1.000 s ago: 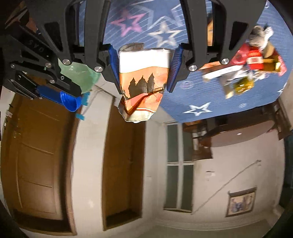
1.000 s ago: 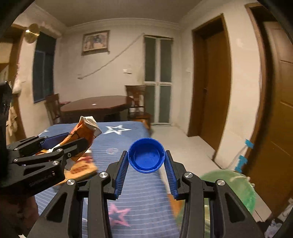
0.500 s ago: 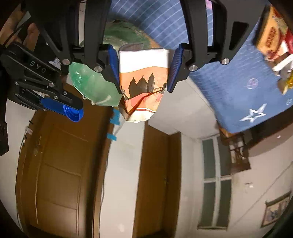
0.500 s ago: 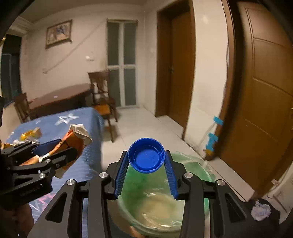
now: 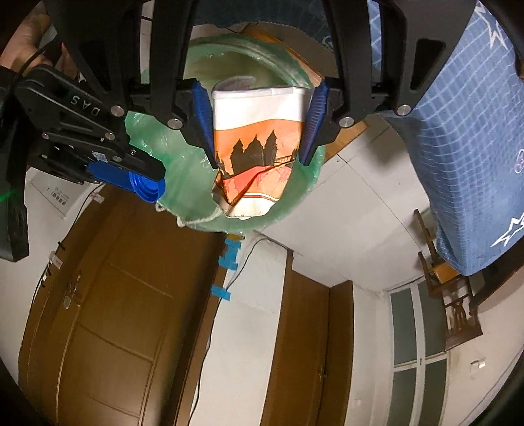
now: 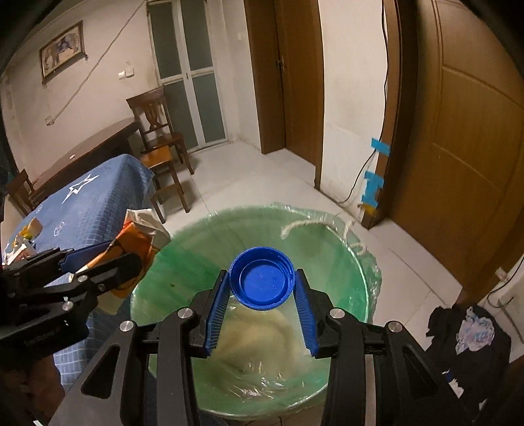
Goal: Collect trash
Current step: 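Carry the packet and cap to the green bin and open both tools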
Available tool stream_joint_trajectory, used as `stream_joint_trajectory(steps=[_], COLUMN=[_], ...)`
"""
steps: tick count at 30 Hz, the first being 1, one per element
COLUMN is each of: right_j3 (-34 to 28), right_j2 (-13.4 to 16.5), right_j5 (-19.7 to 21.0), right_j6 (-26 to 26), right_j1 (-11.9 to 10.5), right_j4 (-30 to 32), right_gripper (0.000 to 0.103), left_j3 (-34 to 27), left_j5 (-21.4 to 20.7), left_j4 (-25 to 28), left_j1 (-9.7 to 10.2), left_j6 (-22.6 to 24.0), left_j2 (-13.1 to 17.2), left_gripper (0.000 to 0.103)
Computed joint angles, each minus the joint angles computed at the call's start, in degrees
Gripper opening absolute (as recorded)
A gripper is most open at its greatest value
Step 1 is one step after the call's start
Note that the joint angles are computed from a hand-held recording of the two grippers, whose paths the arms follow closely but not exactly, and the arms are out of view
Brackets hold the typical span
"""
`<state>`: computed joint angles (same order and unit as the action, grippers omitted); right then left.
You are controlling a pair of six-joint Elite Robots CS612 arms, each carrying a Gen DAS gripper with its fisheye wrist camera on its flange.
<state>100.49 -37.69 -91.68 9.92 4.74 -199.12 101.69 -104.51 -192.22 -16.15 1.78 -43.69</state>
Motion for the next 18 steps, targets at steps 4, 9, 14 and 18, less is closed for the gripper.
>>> stream_joint_trajectory(steps=[4, 9, 14, 18], right_j3=[0.3, 0.8, 1.3, 1.5], right_j2=[0.6, 0.5, 0.2, 0.2], right_j5=[-0.4, -0.5, -1.2, -1.8], right_j6=[0.5, 0.8, 1.3, 2.0], right_j1=[0.5, 0.9, 1.2, 1.3], right_j4=[-0.8, -1.3, -2.3, -3.2], right_gripper=[0.041, 0.041, 0.059, 0.064], left_j3=[-0.4, -0.5, -0.6, -0.7], left_j5=[0.1, 0.8, 1.5, 2.5], left_j4=[0.7, 1.0, 1.2, 0.7], left_j1=[-0.16, -0.54, -0.67, -0.89], left_j6=[0.2, 0.3, 0.1, -0.3], left_j2=[0.4, 0.5, 0.5, 0.7], left_gripper=[0.048, 0.049, 0.061, 0.071])
